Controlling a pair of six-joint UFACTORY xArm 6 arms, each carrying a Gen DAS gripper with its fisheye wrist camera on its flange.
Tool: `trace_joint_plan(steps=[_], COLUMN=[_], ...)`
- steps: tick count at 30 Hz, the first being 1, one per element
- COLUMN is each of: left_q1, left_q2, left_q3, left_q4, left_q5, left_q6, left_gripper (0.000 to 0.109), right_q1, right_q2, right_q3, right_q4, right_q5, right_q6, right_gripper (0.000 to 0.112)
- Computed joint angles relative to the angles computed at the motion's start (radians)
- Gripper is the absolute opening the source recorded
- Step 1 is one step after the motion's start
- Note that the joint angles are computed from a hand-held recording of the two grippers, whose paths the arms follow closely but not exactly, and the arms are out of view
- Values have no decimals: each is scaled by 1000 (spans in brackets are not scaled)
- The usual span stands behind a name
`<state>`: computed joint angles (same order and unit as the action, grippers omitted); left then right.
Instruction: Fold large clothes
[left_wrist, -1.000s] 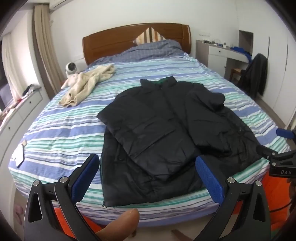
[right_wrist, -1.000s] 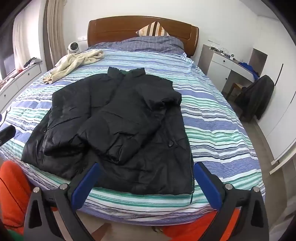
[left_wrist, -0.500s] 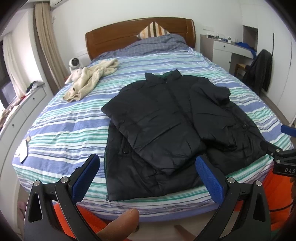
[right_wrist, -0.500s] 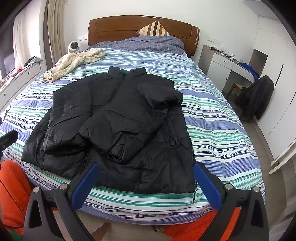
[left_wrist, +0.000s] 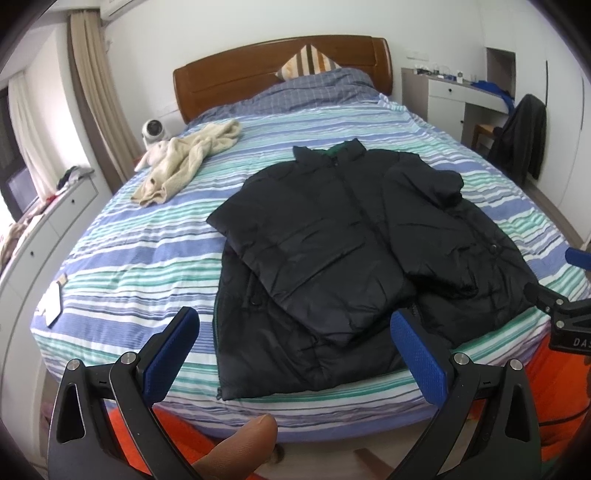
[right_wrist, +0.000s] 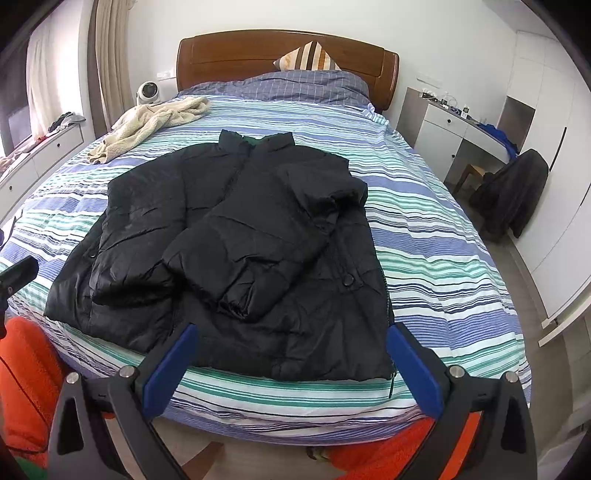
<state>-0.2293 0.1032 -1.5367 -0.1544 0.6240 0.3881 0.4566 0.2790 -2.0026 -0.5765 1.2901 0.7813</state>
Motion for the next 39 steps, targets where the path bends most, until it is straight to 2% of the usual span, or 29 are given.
trace_joint_plan(steps=[10, 17, 22, 27, 29, 30, 32, 34, 36, 37, 39], left_q1=[5, 9, 10, 10, 12, 13, 13, 16, 19, 21, 25], left_q2=[11, 4, 11, 17, 19, 19, 14, 5, 2, 1, 2], left_q3=[-7, 5, 3, -1, -5, -3, 5, 18, 22, 24, 26], left_q4=[32, 28, 22, 33, 22, 21, 32, 42, 49, 57, 82], left_q5=[10, 6, 13, 12, 16, 16, 10, 1, 4, 8, 14], left_q6=[-29, -33, -32, -43, -41, -42, -50, -59, -72, -80, -98], left_gripper=[103, 103, 103, 103, 103, 103, 103, 103, 103, 103, 103], right_q1=[1, 3, -4, -25, -54, -73, -94, -105, -116, -127, -162], right_q2=[3, -22, -105, -98, -73, -43, 53, 193, 280, 331, 446], right_q3=[1, 40, 154, 174, 181, 164, 70, -80, -157, -209, -380], right_q4=[5, -7, 0, 11, 46, 106, 197, 224, 216, 233, 352], right_q5=[4, -33, -178, -260, -348, -382, -375, -327, -342, -335, -261], right_q6=[3, 14, 4, -62, -166, -269, -476, -657, -715, -732, -736], right_gripper=[103, 103, 103, 103, 103, 103, 102, 101, 101, 98, 50])
